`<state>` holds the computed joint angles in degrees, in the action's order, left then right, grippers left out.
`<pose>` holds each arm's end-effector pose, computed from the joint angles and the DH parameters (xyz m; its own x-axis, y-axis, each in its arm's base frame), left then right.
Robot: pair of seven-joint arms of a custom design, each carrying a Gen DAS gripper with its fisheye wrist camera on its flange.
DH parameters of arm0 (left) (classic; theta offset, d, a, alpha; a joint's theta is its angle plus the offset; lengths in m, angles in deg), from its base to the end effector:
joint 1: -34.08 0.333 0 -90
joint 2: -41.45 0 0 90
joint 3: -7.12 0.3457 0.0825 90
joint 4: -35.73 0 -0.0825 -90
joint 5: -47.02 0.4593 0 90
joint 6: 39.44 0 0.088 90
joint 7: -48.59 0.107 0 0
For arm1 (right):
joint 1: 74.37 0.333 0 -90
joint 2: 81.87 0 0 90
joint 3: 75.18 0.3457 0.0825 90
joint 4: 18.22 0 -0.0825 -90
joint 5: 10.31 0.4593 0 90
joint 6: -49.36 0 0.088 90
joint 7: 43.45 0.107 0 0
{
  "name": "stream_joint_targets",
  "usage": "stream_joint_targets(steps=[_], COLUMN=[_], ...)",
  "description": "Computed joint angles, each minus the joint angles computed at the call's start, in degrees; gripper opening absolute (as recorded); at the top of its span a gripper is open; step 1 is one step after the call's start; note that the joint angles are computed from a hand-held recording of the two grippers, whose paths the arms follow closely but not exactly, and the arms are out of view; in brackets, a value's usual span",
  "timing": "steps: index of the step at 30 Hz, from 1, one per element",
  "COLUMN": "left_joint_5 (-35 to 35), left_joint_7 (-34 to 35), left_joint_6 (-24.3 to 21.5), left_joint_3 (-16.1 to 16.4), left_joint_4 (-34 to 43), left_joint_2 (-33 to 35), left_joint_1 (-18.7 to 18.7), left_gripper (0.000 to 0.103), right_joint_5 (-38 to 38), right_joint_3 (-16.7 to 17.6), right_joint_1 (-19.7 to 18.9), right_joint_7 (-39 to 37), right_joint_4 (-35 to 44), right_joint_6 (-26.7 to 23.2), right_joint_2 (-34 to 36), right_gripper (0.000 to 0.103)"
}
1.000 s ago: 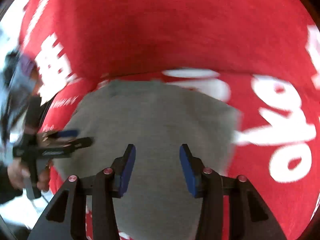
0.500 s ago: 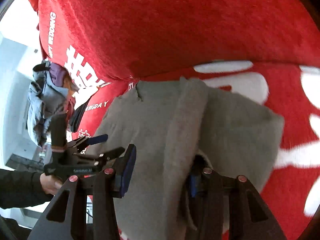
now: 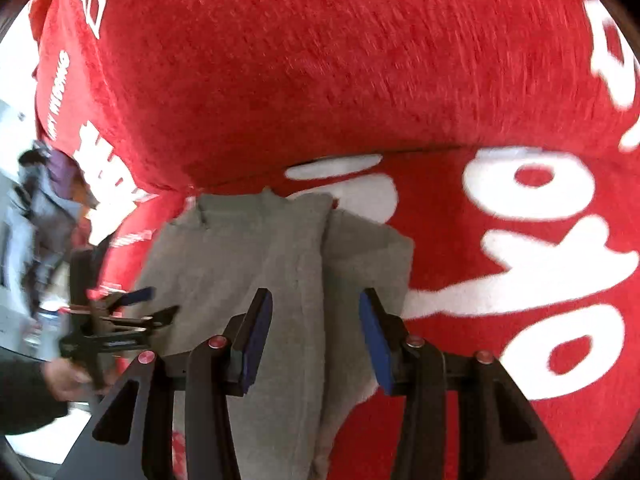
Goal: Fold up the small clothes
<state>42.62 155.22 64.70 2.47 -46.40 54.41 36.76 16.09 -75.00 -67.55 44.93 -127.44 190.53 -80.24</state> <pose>0.7259 -0.0249 0.6018 -0.3070 -0.9506 0.0457 -0.9390 0.2947 -0.1774 0.6758 0.0823 0.5418 -0.0233 -0.9148 -0.4033 -0.8713 0.2164 -0.4405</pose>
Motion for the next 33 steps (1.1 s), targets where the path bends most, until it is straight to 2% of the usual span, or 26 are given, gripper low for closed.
stream_joint_targets(steps=[2,4,5,6,8,9,10,12,13,15,16,19,20,22,26,28,29,30,32,33], left_joint_5=[-1.7,-3.9,-3.0,-1.3,2.7,2.8,2.1,3.0,2.4,2.4,2.5,5.8,5.2,2.2,-3.2,-0.7,2.1,3.2,-1.7,-0.9], left_joint_7=[-1.9,-4.6,-5.6,-6.4,-7.5,-7.2,-7.3,-8.0,-8.1,-8.0,-7.8,-8.0,-8.0,-7.2,3.4,6.3,6.1,5.9,4.0,2.3], left_joint_6=[-2.7,-0.9,-0.6,-1.3,-4.0,-4.0,-3.3,-4.2,-5.1,-6.2,-5.8,-0.2,1.4,1.6,0.5,0.7,1.2,1.0,-3.3,-5.1], left_joint_3=[0.2,0.5,0.8,1.0,1.9,2.1,2.3,3.0,3.1,3.4,3.4,3.8,3.5,2.8,1.1,1.2,1.5,3.0,3.7,4.2], left_joint_4=[3.9,5.3,6.5,7.8,11.7,12.4,13.0,15.6,16.9,17.8,17.1,10.5,8.0,4.7,-3.9,-6.9,-8.1,-8.8,-5.7,-4.2], left_joint_2=[1.9,2.5,3.6,4.8,8.5,9.4,9.9,11.6,12.3,12.5,11.7,5.9,3.5,0.0,-6.9,-8.1,-8.2,-7.8,-5.5,-4.4], left_joint_1=[0.4,1.2,1.2,1.0,0.8,1.4,2.4,3.4,4.4,5.7,6.0,5.5,5.7,6.2,5.9,5.1,4.7,4.4,7.0,7.6], left_gripper=[0.1,0.1,0.1,0.1,0.102,0.103,0.103,0.103,0.103,0.103,0.103,0.103,0.103,0.103,0.103,0.103,0.103,0.103,0.103,0.103], right_joint_5=[-8.6,-15.2,-19.1,-21.7,-23.4,-27.0,-28.6,-25.7,-29.3,-37.4,-37.8,-42.2,-42.5,-42.0,-38.2,-39.6,-40.2,-40.5,-39.7,-37.7], right_joint_3=[0.7,1.9,2.6,3.1,3.6,3.0,1.4,2.5,1.5,-0.2,-0.2,0.9,1.6,3.2,5.6,5.7,5.4,5.0,4.7,4.3], right_joint_1=[1.7,3.3,4.1,4.8,5.7,6.7,7.7,5.1,5.4,6.7,6.6,7.4,7.8,8.9,11.8,13.0,13.1,13.0,12.5,11.9], right_joint_7=[2.5,3.7,4.8,5.4,4.3,6.3,7.6,10.7,15.1,22.3,23.9,29.5,29.2,27.6,23.9,26.0,27.5,29.4,30.8,30.6], right_joint_4=[2.7,6.3,8.9,11.6,16.4,17.2,16.0,10.8,9.6,10.0,9.3,7.7,7.0,7.2,7.9,6.8,4.8,1.0,-1.5,-3.0], right_joint_6=[1.9,2.5,1.3,-1.3,-7.4,-9.7,-9.9,-4.7,-5.6,-11.4,-11.4,-12.5,-12.5,-13.1,-15.6,-18.3,-17.5,-14.1,-14.7,-15.3], right_joint_2=[1.7,4.4,6.4,8.7,13.0,13.9,13.9,10.4,9.3,8.0,7.0,3.3,2.3,2.2,4.4,4.9,3.8,1.3,-0.9,-2.2], right_gripper=[0.05,0.058,0.067,0.069,0.069,0.068,0.068,0.068,0.068,0.072,0.072,0.072,0.072,0.073,0.073,0.073,0.076,0.076,0.079,0.08])
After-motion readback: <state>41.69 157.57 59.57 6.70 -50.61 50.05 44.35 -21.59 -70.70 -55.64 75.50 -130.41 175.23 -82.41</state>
